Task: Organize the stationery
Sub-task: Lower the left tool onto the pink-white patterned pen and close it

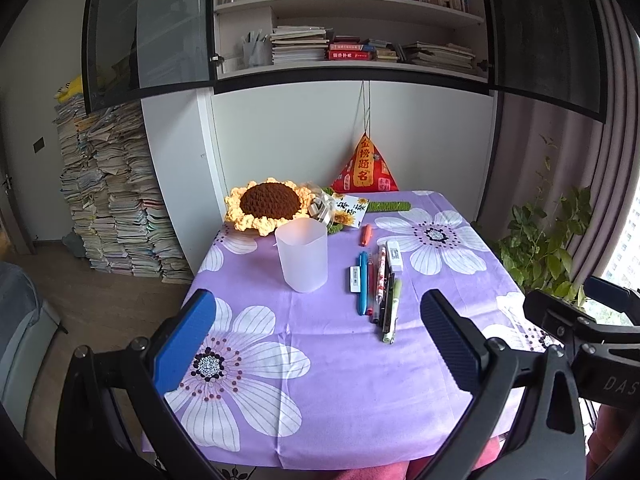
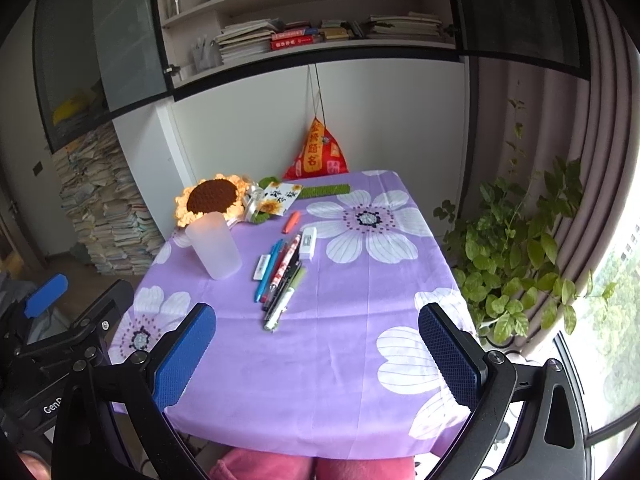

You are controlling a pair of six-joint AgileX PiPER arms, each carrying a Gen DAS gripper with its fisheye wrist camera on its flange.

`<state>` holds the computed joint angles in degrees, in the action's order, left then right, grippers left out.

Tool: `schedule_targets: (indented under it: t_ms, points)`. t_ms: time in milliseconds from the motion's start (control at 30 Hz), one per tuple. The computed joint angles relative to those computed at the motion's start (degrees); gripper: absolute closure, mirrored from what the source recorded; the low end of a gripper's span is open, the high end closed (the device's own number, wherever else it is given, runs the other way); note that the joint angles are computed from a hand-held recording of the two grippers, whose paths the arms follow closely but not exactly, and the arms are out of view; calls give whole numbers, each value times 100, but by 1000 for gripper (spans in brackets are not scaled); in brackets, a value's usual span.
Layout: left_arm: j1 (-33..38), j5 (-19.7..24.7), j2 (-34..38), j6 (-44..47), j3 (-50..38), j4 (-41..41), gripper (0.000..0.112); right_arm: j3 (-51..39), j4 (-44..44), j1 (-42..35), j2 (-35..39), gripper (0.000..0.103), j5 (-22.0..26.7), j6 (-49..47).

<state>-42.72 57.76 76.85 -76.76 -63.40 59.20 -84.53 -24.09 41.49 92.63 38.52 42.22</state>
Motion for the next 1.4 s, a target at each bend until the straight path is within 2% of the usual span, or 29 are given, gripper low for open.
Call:
schedule_targets:
  t_ms: [400,767,1167,1300,1400]
  points:
    - [694,-620,635,496,-275,-466,11,-577,685,-363,727,2,154,-618]
    - [1427,-1146,1718,1394,-1012,-1240,14,-1665,1450,-921,1895,2,591,-1358]
    - [1959,-1345,3149,2854,-2398,-2540,28,-2871,2324,-1465,3128,2,943,-2090]
    - [2003,-1197,3678,3289,-3137,-2849,29,-3184,2535,-1550,3382,2,1000,-2403]
    - [2073,-981,4158,3660,-3860,-3125,37,-3346,2580,-1594,3518,2,1025,-2509]
